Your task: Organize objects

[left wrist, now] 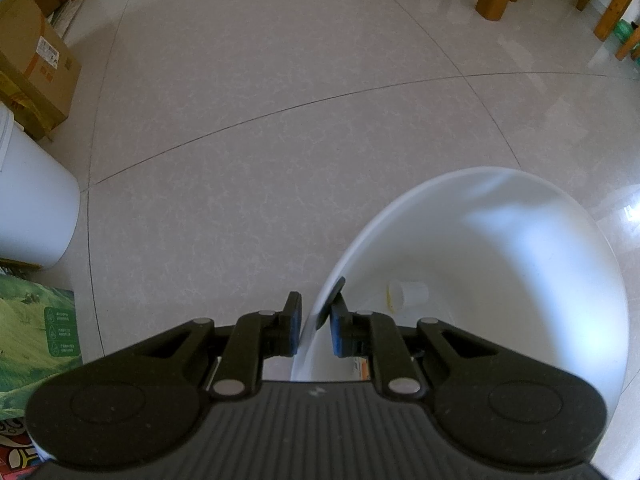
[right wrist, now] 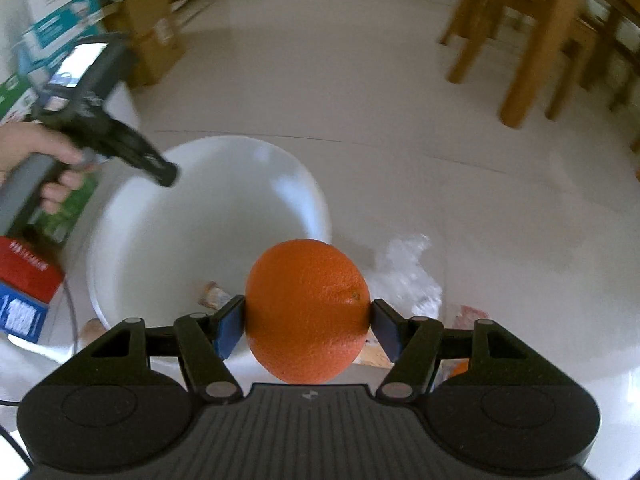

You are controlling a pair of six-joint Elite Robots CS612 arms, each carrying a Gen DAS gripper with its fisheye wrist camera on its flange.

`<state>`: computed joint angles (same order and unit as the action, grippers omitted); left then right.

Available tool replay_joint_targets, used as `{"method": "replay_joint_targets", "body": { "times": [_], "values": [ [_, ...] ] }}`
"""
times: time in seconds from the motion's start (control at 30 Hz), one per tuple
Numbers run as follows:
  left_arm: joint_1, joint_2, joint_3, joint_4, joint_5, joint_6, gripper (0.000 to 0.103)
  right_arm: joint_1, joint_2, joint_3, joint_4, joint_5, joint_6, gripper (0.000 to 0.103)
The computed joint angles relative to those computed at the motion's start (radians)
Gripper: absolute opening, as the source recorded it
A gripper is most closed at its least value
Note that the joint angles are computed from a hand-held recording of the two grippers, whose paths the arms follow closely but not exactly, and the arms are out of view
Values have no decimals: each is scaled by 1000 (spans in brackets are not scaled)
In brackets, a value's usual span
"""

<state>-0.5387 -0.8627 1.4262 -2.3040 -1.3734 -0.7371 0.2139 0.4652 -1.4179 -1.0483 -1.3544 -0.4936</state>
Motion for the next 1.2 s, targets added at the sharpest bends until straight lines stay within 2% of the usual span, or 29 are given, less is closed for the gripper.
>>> {"method": "replay_joint_targets", "body": {
  "times": [0.27, 0.33, 0.47, 0.63, 0.87, 1.07, 1.2],
  "values": [
    [2, -1, 2, -2, -2, 3, 13, 37, -28, 59, 30, 5, -83, 73],
    [2, -1, 2, -3, -3, 1, 13, 45, -28, 68, 34, -2, -92, 77],
    [3, 0, 3, -5, -4, 2, 13, 53, -28, 76, 23, -13, -91, 91],
    [4, 0, 4, -10, -9, 1, 13, 51, -30, 84, 6, -12, -77, 92],
    [5, 0, 7, -14, -11, 2, 13, 36, -32, 89, -48, -19, -23, 93],
    [5, 0, 8, -15, -10, 1, 13, -2, -29, 88, -104, -39, 84, 96],
    [5, 0, 8, -15, -10, 1, 13, -29, -4, 63, -104, -54, 157, 96]
  ]
}}
